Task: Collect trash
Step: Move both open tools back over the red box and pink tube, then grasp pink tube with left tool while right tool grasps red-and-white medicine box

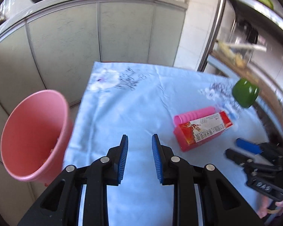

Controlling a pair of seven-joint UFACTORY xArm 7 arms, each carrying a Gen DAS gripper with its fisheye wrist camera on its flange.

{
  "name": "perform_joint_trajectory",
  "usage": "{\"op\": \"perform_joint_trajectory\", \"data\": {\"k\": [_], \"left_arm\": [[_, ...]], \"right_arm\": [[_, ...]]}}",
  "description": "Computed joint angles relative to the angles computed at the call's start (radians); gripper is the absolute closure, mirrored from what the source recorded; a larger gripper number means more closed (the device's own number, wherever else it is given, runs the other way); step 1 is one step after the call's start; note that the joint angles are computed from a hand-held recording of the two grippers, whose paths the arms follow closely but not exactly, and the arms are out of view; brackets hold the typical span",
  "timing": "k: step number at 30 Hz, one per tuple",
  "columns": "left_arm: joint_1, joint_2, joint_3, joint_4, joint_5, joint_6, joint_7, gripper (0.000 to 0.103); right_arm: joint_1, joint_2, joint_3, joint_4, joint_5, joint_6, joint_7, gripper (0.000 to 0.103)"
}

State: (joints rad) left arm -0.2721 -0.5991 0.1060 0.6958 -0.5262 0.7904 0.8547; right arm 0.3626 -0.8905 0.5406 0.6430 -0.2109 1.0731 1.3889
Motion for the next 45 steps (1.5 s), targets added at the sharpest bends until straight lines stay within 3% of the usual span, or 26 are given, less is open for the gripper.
{"op": "perform_joint_trajectory", "data": {"k": [4, 11, 15, 22, 25, 28, 32, 40, 45], "left_arm": [[-0.008, 0.032, -0.064, -0.011, 0.035, -0.044, -0.052, 0.078], [-0.059, 0.029, -0.108, -0.038, 0.094, -0.052, -0.078, 0.08], [-0.115, -0.01, -0.1, -0.048, 0.08, 0.026, -0.055, 0.08], [-0.221, -0.115, -0.059, -0.054, -0.029, 0.191, 0.098, 0.079], [-0.213, -0.122, -0.039, -0.034, -0.061, 0.214, 0.151, 0.078], [-0.188, -0.088, -0.05, -0.004, -0.077, 0.164, 0.176, 0.076], [-0.161, 0.01, -0.064, 0.058, -0.062, 0.119, 0.204, 0.064], [-0.131, 0.2, -0.132, 0.137, 0.016, 0.04, 0.268, 0.064], [-0.118, 0.253, -0.14, 0.162, 0.013, 0.055, 0.301, 0.064]], "right_arm": [[0.019, -0.091, -0.004, -0.048, 0.017, 0.058, 0.031, 0.056], [0.038, -0.228, -0.009, -0.115, 0.051, 0.135, 0.05, 0.056], [0.04, -0.269, -0.001, -0.132, 0.069, 0.158, 0.056, 0.056], [0.037, -0.343, 0.009, -0.155, 0.088, 0.205, 0.069, 0.056], [0.042, -0.373, 0.002, -0.178, 0.109, 0.189, 0.085, 0.056], [0.045, -0.399, -0.005, -0.199, 0.126, 0.173, 0.095, 0.056], [0.042, -0.411, 0.001, -0.205, 0.139, 0.169, 0.105, 0.056], [0.041, -0.392, -0.004, -0.204, 0.145, 0.156, 0.092, 0.055], [0.038, -0.366, -0.008, -0.194, 0.14, 0.148, 0.072, 0.048]]}}
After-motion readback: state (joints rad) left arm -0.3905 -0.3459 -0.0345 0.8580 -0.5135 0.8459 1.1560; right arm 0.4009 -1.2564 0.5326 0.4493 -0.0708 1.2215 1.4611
